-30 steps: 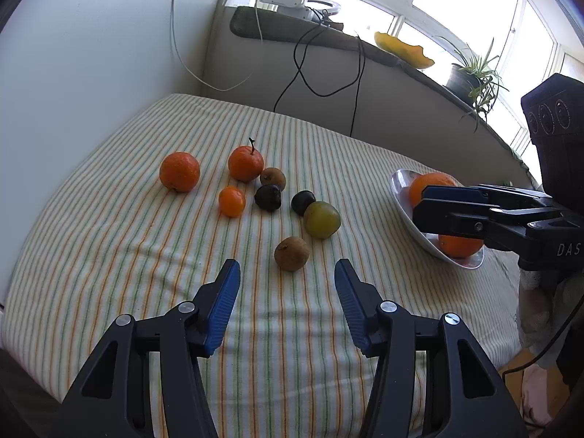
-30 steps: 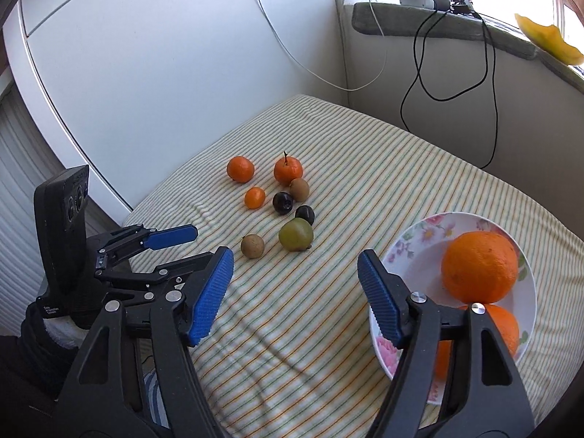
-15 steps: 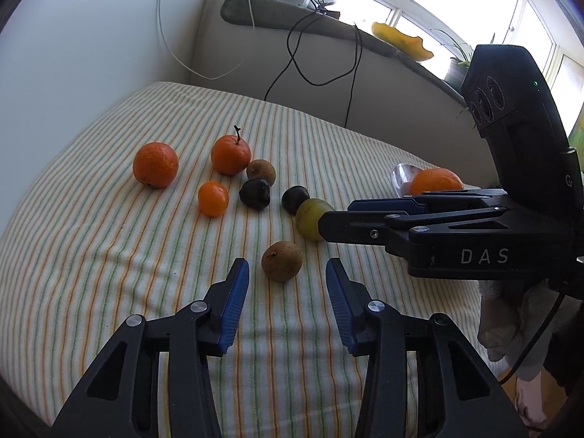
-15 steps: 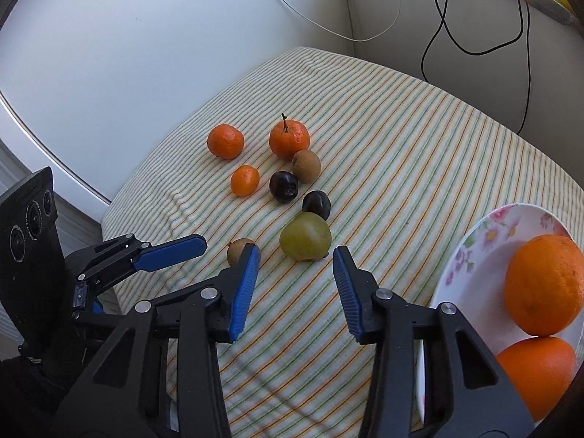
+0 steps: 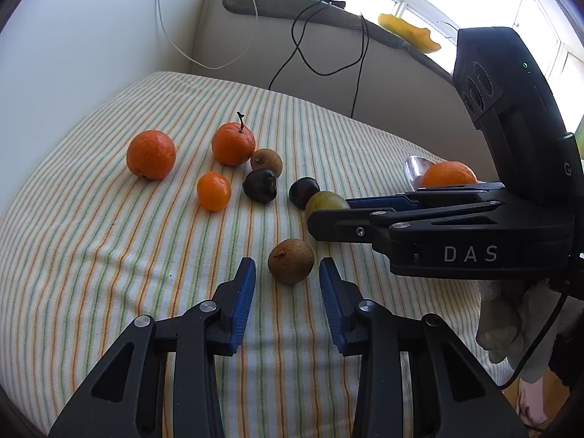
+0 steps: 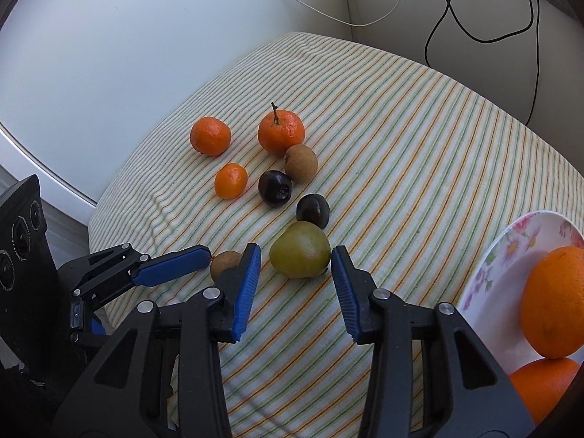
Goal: Organize fruits
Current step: 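Move the right tool toward the green round fruit, then close the right tool on the green fruit while the left tool grasps a brown kiwi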
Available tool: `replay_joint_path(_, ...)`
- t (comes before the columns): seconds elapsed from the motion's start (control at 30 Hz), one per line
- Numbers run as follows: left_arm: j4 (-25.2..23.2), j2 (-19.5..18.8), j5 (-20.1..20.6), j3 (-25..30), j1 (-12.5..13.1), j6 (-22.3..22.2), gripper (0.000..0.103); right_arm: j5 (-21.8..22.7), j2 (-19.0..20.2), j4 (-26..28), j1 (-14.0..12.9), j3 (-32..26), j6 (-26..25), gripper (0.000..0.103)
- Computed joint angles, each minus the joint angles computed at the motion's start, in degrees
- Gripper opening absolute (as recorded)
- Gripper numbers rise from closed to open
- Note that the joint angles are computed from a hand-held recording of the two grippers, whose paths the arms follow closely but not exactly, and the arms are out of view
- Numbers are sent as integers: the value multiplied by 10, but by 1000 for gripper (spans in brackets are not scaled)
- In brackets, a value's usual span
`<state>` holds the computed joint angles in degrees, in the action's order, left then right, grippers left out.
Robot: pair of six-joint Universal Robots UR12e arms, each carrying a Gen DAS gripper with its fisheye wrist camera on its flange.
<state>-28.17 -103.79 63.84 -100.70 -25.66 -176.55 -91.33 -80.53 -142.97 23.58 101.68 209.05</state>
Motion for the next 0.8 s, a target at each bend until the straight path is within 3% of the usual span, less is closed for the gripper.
replay_joint_path(0.27,5,-3,0,2,-1,0,24,7,3,0,-2,-1,5,35)
replay_joint_path(0.8,18,10,-3,-6,-1,-5,24,7,-27,-38,0,24,16,33)
